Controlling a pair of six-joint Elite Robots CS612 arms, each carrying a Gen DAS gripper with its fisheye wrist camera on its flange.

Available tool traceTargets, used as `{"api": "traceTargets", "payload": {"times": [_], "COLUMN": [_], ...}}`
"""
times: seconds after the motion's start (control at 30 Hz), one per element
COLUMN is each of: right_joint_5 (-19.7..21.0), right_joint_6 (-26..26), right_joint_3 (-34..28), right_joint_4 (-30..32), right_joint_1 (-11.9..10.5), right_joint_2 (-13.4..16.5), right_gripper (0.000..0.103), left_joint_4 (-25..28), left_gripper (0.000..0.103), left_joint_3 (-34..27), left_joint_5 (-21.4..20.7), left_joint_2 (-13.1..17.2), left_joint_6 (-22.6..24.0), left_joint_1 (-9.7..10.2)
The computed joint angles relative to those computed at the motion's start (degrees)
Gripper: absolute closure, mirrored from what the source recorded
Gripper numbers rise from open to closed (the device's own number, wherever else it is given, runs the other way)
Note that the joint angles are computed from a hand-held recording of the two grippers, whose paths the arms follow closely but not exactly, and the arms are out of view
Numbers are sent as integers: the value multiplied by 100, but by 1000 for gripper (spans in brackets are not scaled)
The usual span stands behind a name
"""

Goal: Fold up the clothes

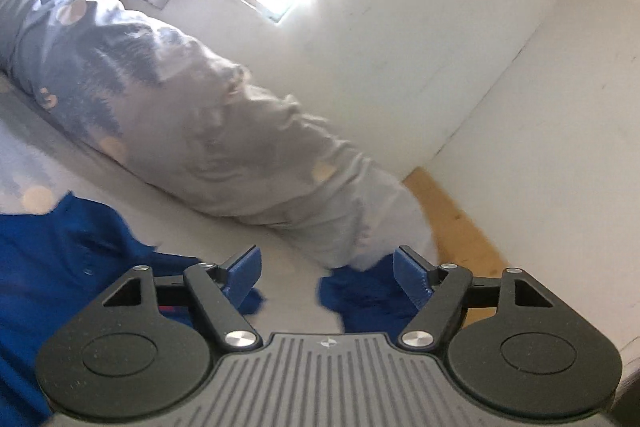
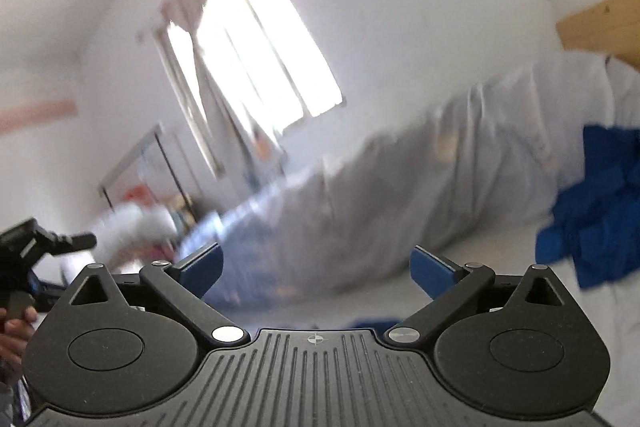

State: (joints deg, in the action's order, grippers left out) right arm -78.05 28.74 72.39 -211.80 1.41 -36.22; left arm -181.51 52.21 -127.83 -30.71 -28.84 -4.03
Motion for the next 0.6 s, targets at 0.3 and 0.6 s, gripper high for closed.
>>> {"api": "traceTargets", "payload": {"times": [0.3,0.6], "right_joint_5": [4,1339], "right_joint_6": [596,-205], "right_joint_3": [203,-103], "right_joint_4": [-893,-629], "right_joint_1": [-157,-115], "right_joint_2": [-10,42], "right_gripper": [2,0], "left_joint_4": [-1010,-915], "left_gripper": [14,12], "left_joint_3": [1147,2450], "left_joint_5": [-66,816], "left_joint_2": [-758,-1401], "left_joint_6": [-154,18], "left_joint_1": [-35,-23]}}
